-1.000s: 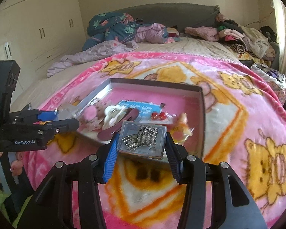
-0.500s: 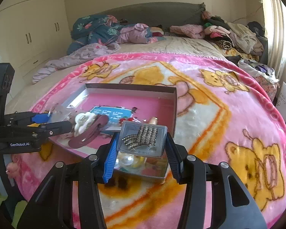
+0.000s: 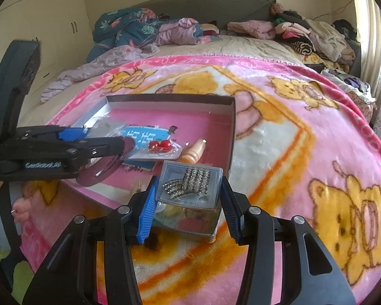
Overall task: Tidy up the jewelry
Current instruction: 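Open the left tool to drop the earring card while the right tool releases the hairpin card into the tray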
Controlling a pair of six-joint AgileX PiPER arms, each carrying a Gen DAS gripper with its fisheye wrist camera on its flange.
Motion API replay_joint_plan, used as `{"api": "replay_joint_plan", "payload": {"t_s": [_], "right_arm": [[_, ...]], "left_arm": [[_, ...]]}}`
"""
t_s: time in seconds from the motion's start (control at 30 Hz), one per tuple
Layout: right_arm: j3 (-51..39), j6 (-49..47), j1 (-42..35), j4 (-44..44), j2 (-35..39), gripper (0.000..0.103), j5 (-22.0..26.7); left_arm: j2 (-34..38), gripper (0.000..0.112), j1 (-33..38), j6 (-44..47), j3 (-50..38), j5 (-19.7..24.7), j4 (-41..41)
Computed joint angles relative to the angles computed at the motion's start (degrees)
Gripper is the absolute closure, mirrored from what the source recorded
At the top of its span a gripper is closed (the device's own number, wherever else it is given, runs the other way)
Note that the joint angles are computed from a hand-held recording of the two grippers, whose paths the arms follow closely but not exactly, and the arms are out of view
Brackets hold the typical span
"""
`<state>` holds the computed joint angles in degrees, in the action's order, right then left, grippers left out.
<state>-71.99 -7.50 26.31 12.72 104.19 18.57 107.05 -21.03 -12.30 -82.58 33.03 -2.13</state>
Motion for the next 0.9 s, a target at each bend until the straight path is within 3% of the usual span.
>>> {"api": "replay_joint_plan", "payload": {"t_s": [0.57,0.63,0.7,0.9], "right_arm": [[1.76,-10.18,0.59,10.50,1.00,0.056,-0.28],[2.18,-10.52,0.55,10.95,0.67,0.054,-0.41],[2.55,-9.65,0.58,10.22,0.23,0.045,-0.51],[5.35,-6.68,1.11,7.08,-2.48,0.043,-1.61]], "left_arm": [[3.02,0.053,-0.72,0.87,-2.48,0.79,-0.59],[2.88,0.052,-0.90,1.04,-2.21,0.55,-0.85],[2.63,0.050,-1.00,1.27,-1.76,0.37,-1.04],[2.22,0.046,-1.39,0.73,-1.26,0.38,-0.68]]}}
